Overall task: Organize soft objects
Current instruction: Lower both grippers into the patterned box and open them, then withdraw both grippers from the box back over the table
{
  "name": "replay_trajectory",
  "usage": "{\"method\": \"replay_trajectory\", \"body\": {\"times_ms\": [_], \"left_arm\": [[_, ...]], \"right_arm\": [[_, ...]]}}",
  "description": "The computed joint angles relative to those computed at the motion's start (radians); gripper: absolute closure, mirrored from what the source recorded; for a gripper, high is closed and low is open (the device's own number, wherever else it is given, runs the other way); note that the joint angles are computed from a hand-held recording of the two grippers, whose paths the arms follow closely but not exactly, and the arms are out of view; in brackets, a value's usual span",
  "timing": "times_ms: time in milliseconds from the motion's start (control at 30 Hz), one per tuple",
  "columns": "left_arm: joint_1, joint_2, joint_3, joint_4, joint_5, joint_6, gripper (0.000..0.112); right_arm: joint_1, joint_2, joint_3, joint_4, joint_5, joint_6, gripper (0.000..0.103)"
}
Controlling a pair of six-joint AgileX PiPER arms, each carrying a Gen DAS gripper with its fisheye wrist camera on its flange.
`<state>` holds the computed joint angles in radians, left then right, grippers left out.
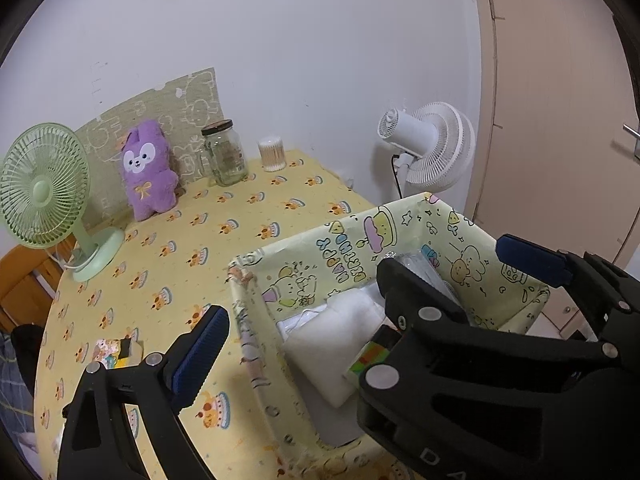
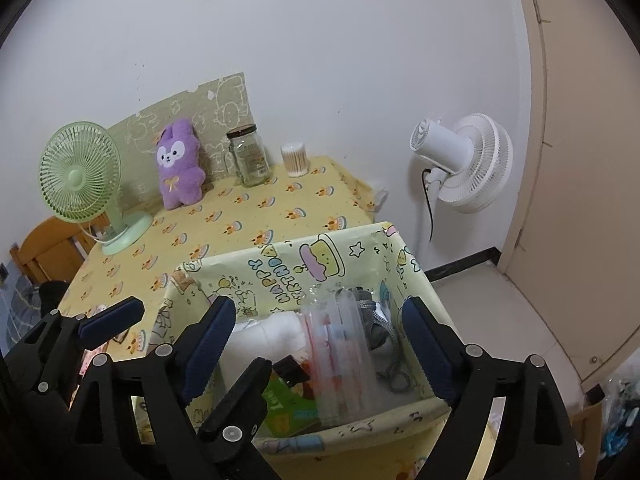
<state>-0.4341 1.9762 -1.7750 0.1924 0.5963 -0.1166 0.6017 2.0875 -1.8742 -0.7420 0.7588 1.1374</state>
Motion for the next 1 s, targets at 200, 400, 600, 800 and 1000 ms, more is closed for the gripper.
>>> {"method": "replay_trajectory", "body": {"times_ms": [200, 400, 600, 800, 1000], "left_arm": [[0.022, -0.071, 0.082, -0.021, -0.034, 0.026, 0.013], [0.051, -0.146, 0.168, -0.048, -0.071, 0.035, 0.013], [0.085, -0.231, 0.261, -0.061, -0.107, 0.042, 0.012], [0.133, -0.305, 0.340, -0.105, -0.124, 0.084, 0.012], [0.180, -0.378, 0.423, -0.131, -0.157, 0.107, 0.012]], "right_arm": [[0.054, 0.003, -0.040, -0.038, 0.081, 0.040, 0.011], [0.101, 0.012, -0.088, -0.053, 0.138, 0.036, 0.011], [0.159, 0.021, -0.142, -0.079, 0.194, 0.030, 0.011], [0.221, 0.078, -0.279, -0.081, 0.303, -0.014, 0.010], [0.277, 0.135, -0.403, -0.096, 0.379, -0.053, 0.009]]}}
